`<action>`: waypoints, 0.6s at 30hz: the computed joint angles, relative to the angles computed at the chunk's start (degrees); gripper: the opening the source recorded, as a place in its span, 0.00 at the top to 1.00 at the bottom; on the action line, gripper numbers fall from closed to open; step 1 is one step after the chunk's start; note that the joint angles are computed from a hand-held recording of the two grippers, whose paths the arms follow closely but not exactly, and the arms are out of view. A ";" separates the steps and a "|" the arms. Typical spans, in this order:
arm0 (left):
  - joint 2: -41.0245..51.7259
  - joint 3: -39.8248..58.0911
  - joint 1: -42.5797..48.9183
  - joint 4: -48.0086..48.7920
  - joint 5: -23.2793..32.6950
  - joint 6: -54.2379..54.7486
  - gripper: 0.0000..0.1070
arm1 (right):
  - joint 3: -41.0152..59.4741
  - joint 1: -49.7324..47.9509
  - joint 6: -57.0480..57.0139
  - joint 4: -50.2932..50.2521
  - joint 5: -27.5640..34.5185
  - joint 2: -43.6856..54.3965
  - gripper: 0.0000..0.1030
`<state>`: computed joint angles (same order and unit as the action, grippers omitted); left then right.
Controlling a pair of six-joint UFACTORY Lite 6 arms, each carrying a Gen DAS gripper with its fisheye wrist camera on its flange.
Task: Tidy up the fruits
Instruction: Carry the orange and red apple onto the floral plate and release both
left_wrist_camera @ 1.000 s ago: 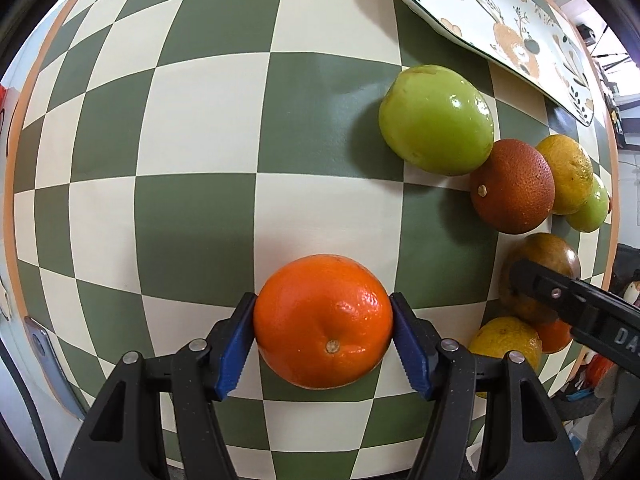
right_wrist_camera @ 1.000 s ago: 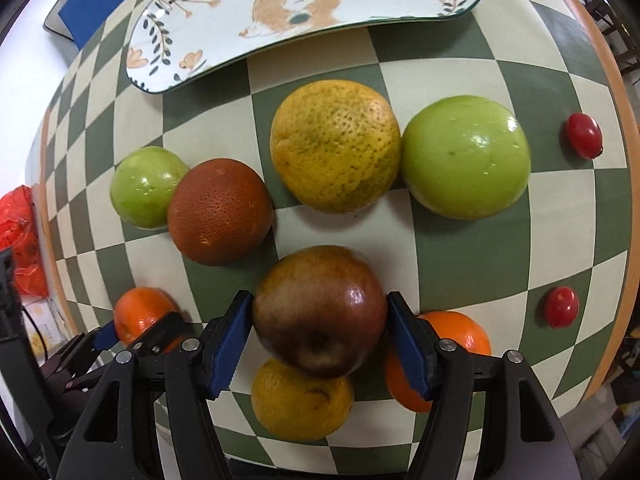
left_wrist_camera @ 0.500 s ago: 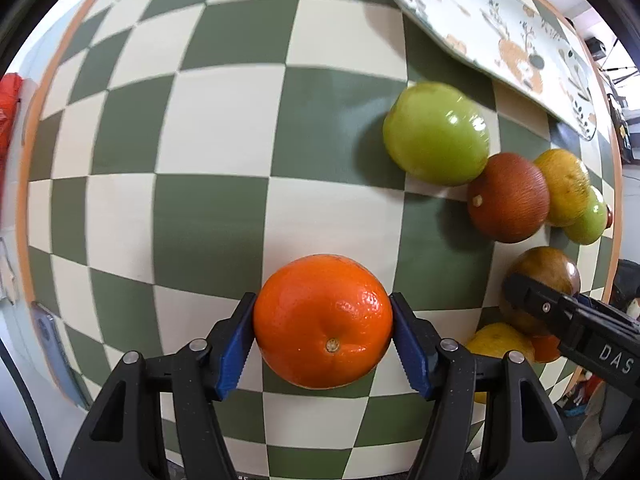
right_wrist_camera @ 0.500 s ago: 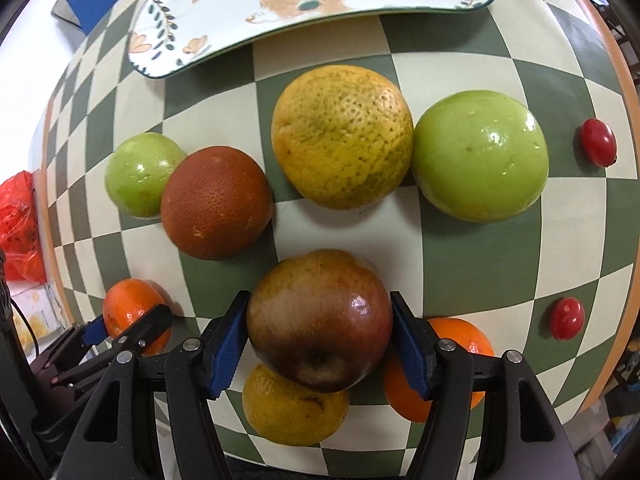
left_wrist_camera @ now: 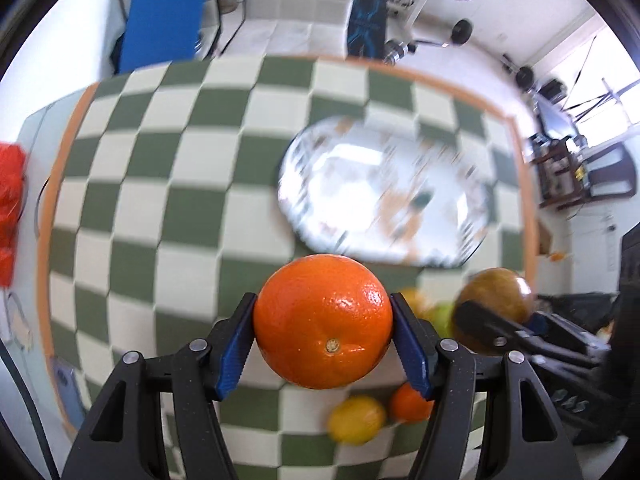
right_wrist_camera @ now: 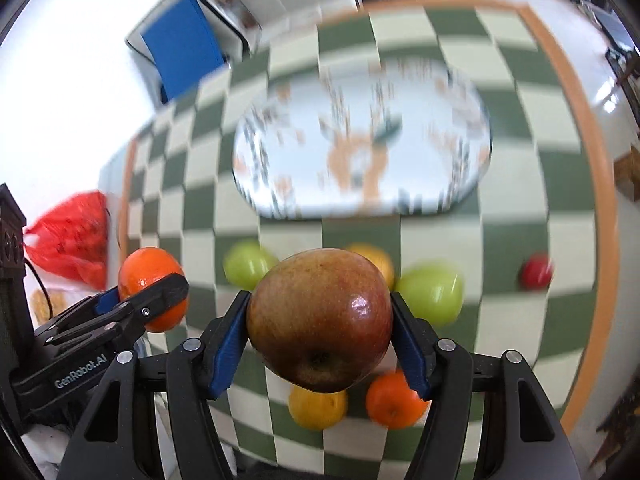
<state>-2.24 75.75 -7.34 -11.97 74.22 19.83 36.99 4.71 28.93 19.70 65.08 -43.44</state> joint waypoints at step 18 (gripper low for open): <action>61.61 58.09 -14.07 -1.99 10.15 -19.51 0.42 | 20.17 -18.03 -31.36 -0.26 -20.97 54.17 0.33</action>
